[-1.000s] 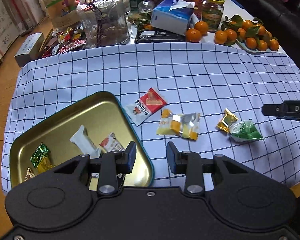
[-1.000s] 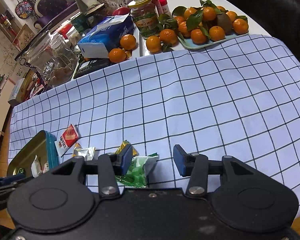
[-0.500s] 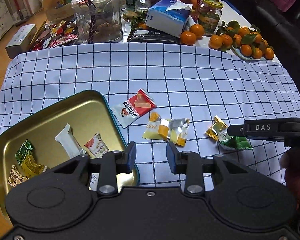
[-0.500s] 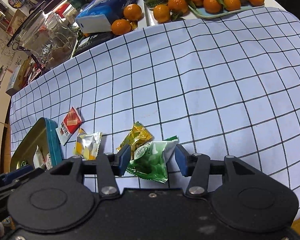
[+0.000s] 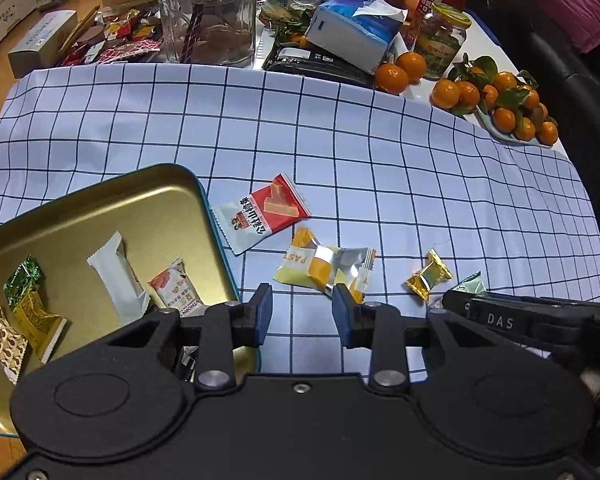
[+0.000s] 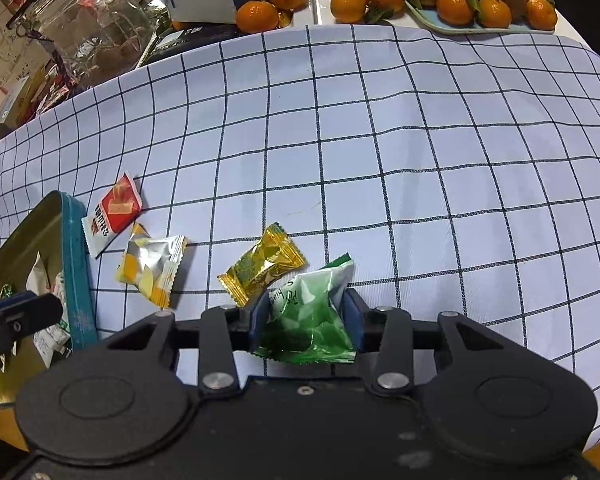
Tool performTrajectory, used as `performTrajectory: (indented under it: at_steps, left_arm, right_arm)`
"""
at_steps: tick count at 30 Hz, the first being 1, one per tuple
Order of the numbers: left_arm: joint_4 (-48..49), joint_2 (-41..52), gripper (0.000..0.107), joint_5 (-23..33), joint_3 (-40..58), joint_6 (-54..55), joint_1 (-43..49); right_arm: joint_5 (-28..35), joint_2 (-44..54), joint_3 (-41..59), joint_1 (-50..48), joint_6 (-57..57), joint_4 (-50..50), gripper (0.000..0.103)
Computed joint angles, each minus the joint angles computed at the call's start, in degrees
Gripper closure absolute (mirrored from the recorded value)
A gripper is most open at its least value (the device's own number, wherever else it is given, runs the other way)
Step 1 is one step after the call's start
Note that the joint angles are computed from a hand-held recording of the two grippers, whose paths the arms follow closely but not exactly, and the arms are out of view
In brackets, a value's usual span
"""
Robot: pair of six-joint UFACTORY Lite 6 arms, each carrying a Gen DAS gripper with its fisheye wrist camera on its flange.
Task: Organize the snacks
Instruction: 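Grasp the green packet with the right gripper while the left moves back over the table, then grasp the red-and-white packet with the left gripper while the right lifts the green packet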
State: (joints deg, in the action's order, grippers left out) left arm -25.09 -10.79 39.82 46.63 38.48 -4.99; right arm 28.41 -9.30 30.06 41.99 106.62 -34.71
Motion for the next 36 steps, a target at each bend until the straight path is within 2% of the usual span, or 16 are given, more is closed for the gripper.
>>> performTrajectory:
  at_steps: [5,8,12,14,18,24,29,33,36]
  left_arm:
    - [2.9,3.2,0.064,-3.3,2.2,-8.0,-5.7]
    - [5.6,7.3,0.064,-6.8,4.8,-15.4,-8.8]
    - [9.3,15.2,0.064,-8.4,10.9,-24.8,-10.1]
    - [10.7,19.4,0.064,-8.1,14.3,-26.2,-10.2]
    - [11.5,26.8,0.064,-4.0,21.2,-21.5,-9.6]
    - [20.9,27.3,0.063,-9.8,20.6,-13.5,-12.5]
    - [19.4,26.0,0.062,-11.8,17.5,3.9,-13.2]
    - [22.4,24.5,0.061,-14.7,14.3,9.5,-14.5]
    - [21.0,24.8,0.059,-15.0,14.2,13.4,-14.0]
  right_arm:
    - [5.3,-7.8,-3.5,2.8,5.8,-4.6,0.066]
    - [6.4,-13.8,-6.7,2.1,6.7,-4.5,0.068]
    - [6.5,-19.4,-9.8,0.9,7.3,-3.2,0.070]
    - [7.0,-20.5,-10.2,0.7,7.4,-3.1,0.070]
    - [6.4,-22.8,-11.3,-0.6,6.8,-2.8,0.070]
    - [2.0,-22.2,-11.0,-4.2,5.5,-2.8,0.070]
    - [0.1,-22.1,-10.3,-5.0,5.1,-2.9,0.070]
    - [-0.7,-23.5,-11.0,-5.9,4.3,-1.6,0.070]
    - [-1.2,-25.5,-12.3,-7.0,3.4,-0.1,0.070]
